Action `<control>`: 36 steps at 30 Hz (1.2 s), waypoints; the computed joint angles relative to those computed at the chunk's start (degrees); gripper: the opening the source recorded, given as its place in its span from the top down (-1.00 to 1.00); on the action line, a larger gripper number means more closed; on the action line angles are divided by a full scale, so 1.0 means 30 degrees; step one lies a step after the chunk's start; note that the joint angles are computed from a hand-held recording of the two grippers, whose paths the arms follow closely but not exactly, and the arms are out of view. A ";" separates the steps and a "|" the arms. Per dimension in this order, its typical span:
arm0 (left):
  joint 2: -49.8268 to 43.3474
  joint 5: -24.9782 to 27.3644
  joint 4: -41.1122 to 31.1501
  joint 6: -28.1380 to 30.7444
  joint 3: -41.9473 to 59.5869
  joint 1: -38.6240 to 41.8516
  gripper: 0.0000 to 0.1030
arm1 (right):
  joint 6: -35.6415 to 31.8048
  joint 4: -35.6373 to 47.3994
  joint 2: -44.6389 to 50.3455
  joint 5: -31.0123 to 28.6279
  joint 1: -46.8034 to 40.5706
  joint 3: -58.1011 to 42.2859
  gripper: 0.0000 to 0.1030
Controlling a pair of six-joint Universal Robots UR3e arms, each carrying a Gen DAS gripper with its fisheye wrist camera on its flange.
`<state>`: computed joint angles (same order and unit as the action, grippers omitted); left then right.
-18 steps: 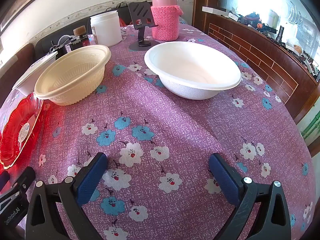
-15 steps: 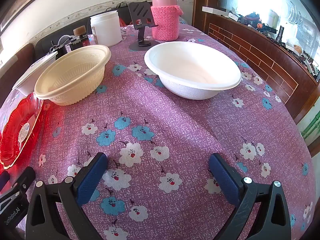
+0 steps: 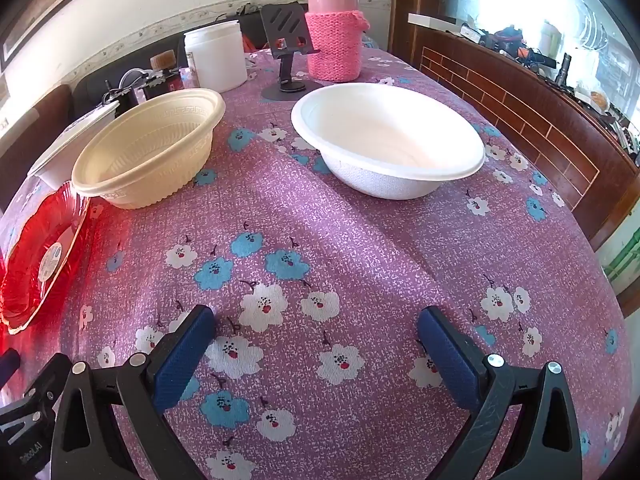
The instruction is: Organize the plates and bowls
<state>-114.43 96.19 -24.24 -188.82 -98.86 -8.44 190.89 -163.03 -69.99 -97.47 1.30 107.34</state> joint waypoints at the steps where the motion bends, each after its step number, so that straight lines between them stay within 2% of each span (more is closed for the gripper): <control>1: 0.0120 0.0008 0.0116 -0.0001 -0.0199 -0.0014 -1.00 | -0.0076 -0.0030 -0.0074 0.0077 -0.0037 0.0104 -0.98; 10: 0.0477 0.0524 0.0603 -0.0449 -0.0880 -0.0356 -1.00 | -0.0631 0.1741 -0.0584 0.0815 -0.0341 -0.0274 -0.98; 14: 0.0565 0.0359 0.0305 -0.0376 -0.0881 -0.0292 -1.00 | -0.0675 0.1634 -0.0590 0.0840 -0.0338 -0.0210 -0.98; 25: 0.1083 0.0062 0.1512 -0.0306 -0.2172 -0.0106 -1.00 | -0.0657 0.1558 -0.0770 0.0824 -0.0271 -0.0031 -0.98; 30: 0.2410 -0.2226 0.3022 -0.0214 -0.4272 0.1148 -1.00 | -0.0676 0.1402 -0.0883 0.0903 -0.0229 0.0140 -0.98; 36: 0.4986 -0.4546 0.3178 -0.0212 -0.6760 0.2765 -1.00 | -0.0749 0.1508 -0.1077 0.0975 -0.0245 0.0308 -0.98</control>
